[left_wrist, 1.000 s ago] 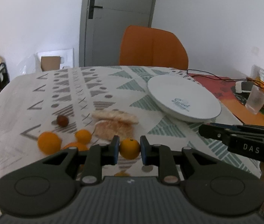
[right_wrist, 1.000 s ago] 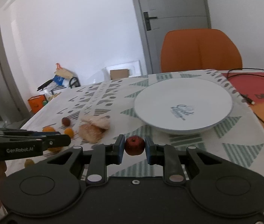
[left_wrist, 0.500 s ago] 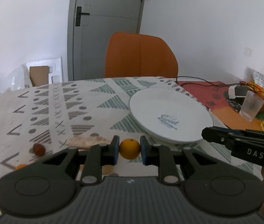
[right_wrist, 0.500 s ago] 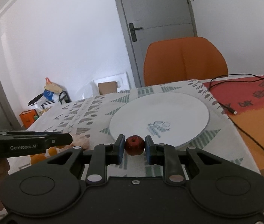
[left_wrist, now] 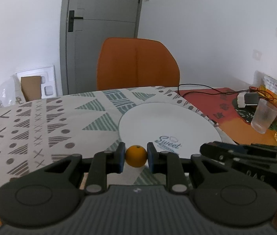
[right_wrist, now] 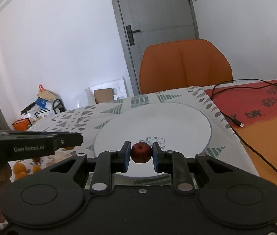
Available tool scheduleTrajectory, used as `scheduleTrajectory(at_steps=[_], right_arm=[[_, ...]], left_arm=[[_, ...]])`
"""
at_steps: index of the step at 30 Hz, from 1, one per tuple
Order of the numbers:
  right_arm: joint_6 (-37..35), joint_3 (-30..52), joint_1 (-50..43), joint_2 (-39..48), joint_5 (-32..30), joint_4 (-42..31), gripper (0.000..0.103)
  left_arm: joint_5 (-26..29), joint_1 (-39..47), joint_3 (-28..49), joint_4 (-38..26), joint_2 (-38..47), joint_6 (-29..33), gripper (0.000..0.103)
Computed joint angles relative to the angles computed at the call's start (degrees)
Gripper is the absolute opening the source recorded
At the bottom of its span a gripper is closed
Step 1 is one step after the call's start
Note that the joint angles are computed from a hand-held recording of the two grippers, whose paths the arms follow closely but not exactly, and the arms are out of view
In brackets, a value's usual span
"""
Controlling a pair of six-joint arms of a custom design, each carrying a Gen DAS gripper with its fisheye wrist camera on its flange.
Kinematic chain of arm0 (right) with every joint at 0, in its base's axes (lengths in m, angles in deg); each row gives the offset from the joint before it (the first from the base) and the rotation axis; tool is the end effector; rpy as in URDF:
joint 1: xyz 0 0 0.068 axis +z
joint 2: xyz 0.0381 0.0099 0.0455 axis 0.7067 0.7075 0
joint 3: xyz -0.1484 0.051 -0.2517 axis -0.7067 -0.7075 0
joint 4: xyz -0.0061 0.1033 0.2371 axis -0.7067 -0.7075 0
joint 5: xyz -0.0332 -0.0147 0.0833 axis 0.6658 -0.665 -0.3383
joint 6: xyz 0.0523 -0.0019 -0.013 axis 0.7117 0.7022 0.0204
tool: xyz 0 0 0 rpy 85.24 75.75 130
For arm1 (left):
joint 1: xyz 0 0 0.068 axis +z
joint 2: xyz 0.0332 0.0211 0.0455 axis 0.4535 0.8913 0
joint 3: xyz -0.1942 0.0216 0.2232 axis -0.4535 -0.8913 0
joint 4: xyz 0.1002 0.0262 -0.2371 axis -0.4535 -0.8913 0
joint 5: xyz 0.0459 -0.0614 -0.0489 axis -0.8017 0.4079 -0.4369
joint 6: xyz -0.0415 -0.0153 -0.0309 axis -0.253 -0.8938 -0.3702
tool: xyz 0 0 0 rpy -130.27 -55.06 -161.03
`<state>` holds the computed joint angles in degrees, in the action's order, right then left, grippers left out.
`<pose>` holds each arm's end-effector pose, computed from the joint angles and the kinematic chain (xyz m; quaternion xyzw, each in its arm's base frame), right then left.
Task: Organize fruits
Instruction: 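Carry the tangerine with the left tool while the right tool carries the plum onto the white plate, then open both tools and withdraw them from the plate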
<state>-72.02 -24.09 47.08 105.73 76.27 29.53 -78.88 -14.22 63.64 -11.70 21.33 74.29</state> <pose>0.1413 0.0130 0.1706 0.0231 0.8626 0.1562 0.4807 0.1847 -0.1509 0.2047 0.1400 0.8654 -0.1351 0.4617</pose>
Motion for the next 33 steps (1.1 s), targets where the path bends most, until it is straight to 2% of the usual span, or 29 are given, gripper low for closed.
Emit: scheduleTrajectory(at_steps=[7, 12, 17, 20, 23, 25, 27, 31, 33], right_arm=[[-0.29, -0.55, -2.7, 3.89, -0.76, 3.55, 0.022], [-0.46, -0.56, -6.06, 3.1, -2.33, 2.6, 0.024], [-0.71, -0.71, -9.08, -0.53, -4.29, -1.03, 0.029], [-0.5, -0.88, -9.95, -2.82, -4.49, -3.14, 0.038], [-0.28, -1.0, -10.08, -5.58, -4.52, -5.29, 0.049], [-0.14, -1.02, -10.18, -7.2, -4.83, -6.48, 0.056], [0.31, -1.13, -9.42, -9.12, -4.41, -7.65, 0.064], [1.27, -1.2, -6.58, -12.0, -2.29, -9.09, 0.075], [1.7, -0.93, -4.84, -13.83, -0.85, -10.44, 0.083]], left_arm=[[0.45, -0.95, 2.72, 3.19, 6.53, -0.17, 0.022], [0.31, -1.68, 4.62, 4.0, 9.69, -0.68, 0.022], [-1.23, -2.53, 5.26, 3.96, 10.09, -1.55, 0.025], [-1.21, -2.05, 5.33, 1.87, 8.76, -1.66, 0.029], [-2.07, -1.66, 4.79, -0.09, 6.48, -1.82, 0.042], [-3.42, -1.64, 3.5, -0.61, 4.04, -1.7, 0.06], [-4.71, -1.64, 2.23, -1.2, 1.58, -1.64, 0.068], [-5.51, -1.31, -0.37, -2.87, -3.98, -1.81, 0.08], [-6.93, -1.52, -0.97, -4.43, -6.17, -2.17, 0.082]])
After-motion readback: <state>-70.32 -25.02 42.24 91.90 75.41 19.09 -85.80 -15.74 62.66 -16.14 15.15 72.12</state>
